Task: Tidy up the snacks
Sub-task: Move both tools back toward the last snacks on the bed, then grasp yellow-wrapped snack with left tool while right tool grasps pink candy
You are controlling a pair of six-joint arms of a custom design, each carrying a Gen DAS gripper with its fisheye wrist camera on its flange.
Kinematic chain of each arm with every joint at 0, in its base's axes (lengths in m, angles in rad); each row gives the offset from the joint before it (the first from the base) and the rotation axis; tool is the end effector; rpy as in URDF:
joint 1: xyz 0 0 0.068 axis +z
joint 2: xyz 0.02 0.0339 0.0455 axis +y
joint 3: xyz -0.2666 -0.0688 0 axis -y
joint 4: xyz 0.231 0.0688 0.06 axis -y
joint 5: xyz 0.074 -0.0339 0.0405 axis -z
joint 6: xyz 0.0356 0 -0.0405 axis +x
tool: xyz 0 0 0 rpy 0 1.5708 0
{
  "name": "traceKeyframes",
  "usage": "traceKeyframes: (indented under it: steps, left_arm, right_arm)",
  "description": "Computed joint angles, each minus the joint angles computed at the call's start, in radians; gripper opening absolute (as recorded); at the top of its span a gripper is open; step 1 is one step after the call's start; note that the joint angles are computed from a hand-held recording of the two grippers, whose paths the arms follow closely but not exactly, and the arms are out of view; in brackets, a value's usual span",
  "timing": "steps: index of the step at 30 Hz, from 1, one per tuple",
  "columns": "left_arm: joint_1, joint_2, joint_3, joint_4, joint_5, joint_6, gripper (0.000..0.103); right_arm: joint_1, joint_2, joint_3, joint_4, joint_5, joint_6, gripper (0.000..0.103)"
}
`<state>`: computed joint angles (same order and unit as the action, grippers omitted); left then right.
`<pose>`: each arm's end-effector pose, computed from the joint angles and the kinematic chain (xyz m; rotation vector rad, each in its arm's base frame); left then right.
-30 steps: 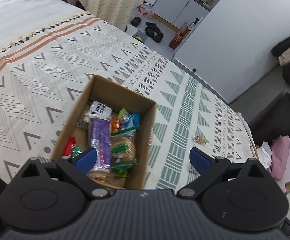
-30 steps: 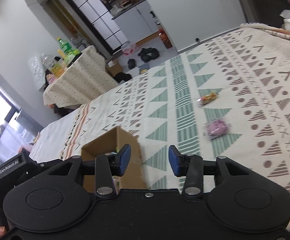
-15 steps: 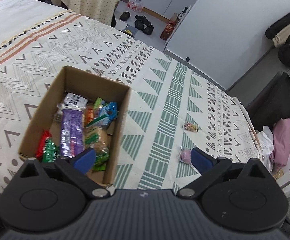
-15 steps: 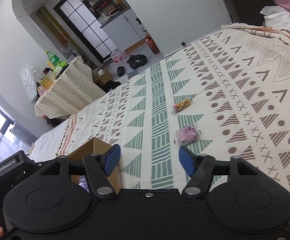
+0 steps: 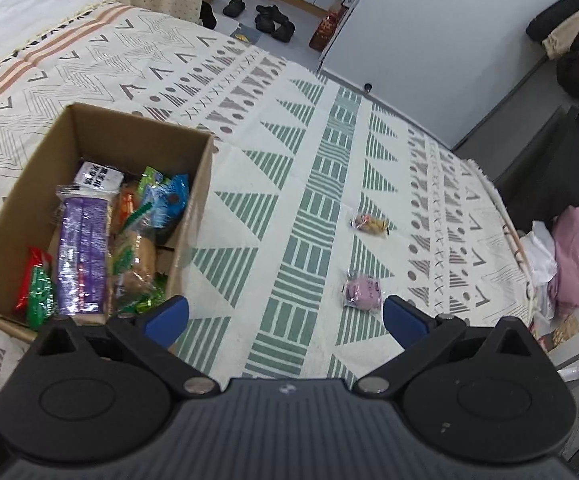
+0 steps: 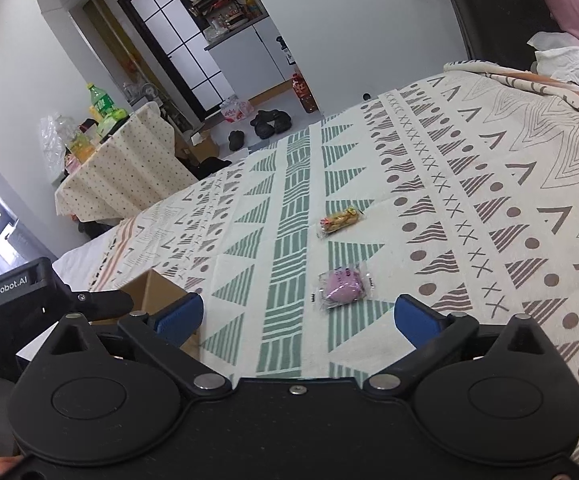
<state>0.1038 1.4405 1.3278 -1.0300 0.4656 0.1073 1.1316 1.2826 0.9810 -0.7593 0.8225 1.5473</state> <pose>0.2658 0.0116 0.3152 0.1395 2.6166 -0.5571 0.1217 0.1976 0.2721 0.7030 2.1140 0.3402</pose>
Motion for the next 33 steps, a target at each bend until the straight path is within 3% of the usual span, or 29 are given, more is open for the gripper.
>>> traceKeyframes:
  steps: [9, 22, 33]
  left_arm:
    - [-0.098, 0.017, -0.078, 0.121, -0.076, -0.050, 0.103]
    - [-0.199, 0.093, -0.101, 0.294, -0.133, -0.126, 0.100]
    - [-0.237, 0.192, -0.093, 0.390, -0.140, -0.191, 0.079]
  right_arm:
    - [-0.075, -0.021, -0.161, 0.210, -0.051, -0.086, 0.103]
    - [-0.264, 0.052, -0.226, 0.460, -0.234, -0.260, 0.096]
    - [-0.377, 0.134, -0.227, 0.539, -0.366, -0.332, 0.085]
